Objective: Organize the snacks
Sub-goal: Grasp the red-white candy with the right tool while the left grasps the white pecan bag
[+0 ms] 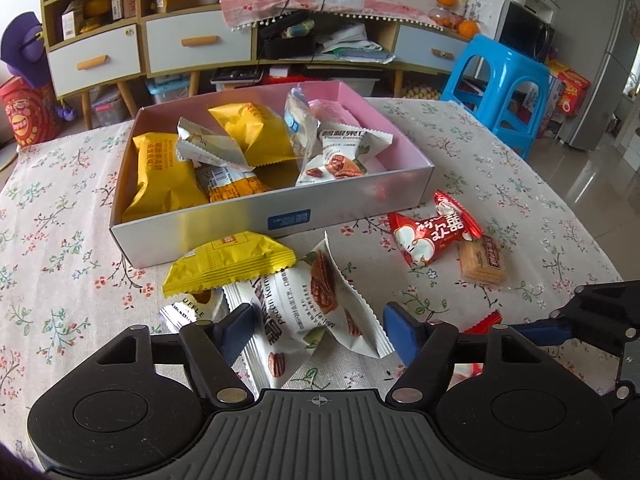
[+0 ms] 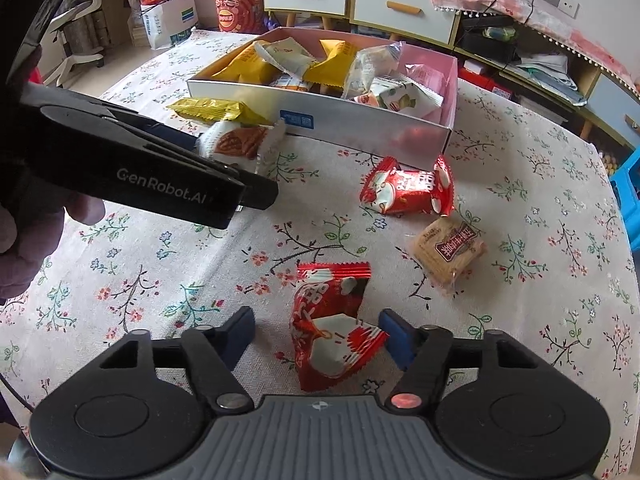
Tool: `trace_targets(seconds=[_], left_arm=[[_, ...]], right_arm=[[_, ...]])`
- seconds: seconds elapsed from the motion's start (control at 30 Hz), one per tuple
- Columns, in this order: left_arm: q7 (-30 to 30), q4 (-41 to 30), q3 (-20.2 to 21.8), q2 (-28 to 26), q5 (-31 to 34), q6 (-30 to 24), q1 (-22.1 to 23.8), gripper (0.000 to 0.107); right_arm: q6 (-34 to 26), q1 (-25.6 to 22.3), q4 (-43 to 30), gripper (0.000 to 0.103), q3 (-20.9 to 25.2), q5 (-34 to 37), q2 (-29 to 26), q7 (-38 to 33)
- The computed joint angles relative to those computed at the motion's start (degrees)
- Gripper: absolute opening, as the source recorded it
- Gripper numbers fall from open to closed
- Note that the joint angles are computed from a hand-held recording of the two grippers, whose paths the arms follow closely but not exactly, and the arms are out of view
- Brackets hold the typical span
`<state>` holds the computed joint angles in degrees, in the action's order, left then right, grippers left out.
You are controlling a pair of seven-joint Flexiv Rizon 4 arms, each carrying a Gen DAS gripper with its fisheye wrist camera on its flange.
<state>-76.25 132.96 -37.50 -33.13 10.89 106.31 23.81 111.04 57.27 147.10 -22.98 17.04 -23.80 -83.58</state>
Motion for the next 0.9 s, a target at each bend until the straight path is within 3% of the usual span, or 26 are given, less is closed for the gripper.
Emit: trace_targets(seconds=[0.03,0.1,0.23,0.43,0.9], left_arm=[[0.0,0.0,-0.3,-0.1,0.2,0.2,0.3,0.064],[-0.1,0.1,-0.8,-0.1,0.4,0.3,0.8,0.06],[-0.2,0.1,-3.0,-0.6,0.7,-0.3,3.2,0.05],[0.7,0.5,-5.3,-1.3,1.6,-0.2,5.7,0.041],[3.4,3.5,-15.1,-3.2,2.3,-2.5,15.2,0.038]], right_arm=[[0.0,0.3,0.0,0.046,-0.2,0.1,0.0,-0.1],[0.1,-0.1,0.0,0.03,0.4,-0.2,0.4,-0.2],[0.1,1.6,0.2,0.024,-0.9,-0.2,0.5,-1.5],[0.5,2.7,0.2,0.023,-1.9,0.5,0.9,-2.4],[2.5,4.1,-0.8,0.024,-4.9,4.5,1.7,-2.8]])
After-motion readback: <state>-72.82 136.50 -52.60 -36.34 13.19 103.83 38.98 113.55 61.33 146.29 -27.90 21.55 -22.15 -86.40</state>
